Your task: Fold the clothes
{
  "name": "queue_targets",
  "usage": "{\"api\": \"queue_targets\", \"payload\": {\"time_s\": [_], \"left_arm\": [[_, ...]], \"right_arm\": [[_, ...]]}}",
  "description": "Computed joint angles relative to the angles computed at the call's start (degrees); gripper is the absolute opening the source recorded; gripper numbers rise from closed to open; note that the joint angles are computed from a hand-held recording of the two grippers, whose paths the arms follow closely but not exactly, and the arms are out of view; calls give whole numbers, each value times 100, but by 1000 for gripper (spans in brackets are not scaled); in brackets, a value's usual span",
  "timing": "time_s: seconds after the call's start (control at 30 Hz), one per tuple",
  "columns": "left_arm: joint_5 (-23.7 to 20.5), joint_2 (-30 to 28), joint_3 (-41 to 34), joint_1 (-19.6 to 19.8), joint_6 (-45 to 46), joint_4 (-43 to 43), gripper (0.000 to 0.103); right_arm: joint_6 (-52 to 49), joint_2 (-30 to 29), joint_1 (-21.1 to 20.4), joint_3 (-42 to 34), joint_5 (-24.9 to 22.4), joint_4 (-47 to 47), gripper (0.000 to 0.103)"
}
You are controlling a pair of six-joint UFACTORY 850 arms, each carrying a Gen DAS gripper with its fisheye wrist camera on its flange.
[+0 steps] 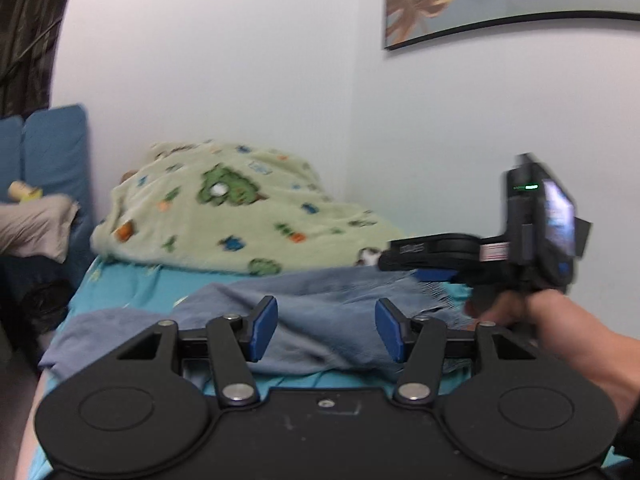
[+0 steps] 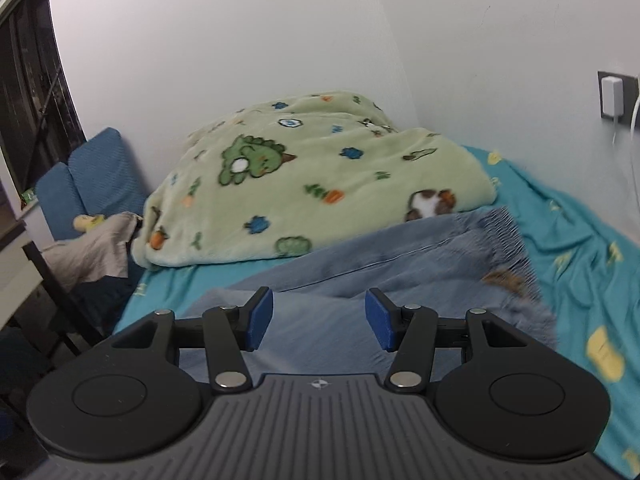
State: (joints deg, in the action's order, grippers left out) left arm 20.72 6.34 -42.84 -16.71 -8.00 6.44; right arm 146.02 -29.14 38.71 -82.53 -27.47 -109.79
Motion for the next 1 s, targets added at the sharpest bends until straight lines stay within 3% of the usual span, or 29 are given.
{"api": "queue_targets", "payload": {"time_s": [0.3,0.5,0.63,0.73,0.83,0.93,1.0], "left_arm": [[235,-105,133,442,-471,322,51],[195,-412,10,639,-764,498,53],[106,-543,-74,766,-1229,922,53],[66,-615,-109,820,-1320,969,54],[-7,-674,-158,905,-1870,1355,54],[-76,-710,-187,975,-2336,1665,55],[-159,-737,-215,1011,-2572,1812,55]], "right_arm": [[134,1,329,250,-452,110,54],[-531,51,240,262,-357,1918,55],[540,120,-10,438,-69,1922,66],[1297,87,-204,520,187,2251,66],[2457,53,-477,683,761,2171,67],[1666,-160,-676,486,943,3386,76],[1114,-253,-770,385,909,3990,76]]}}
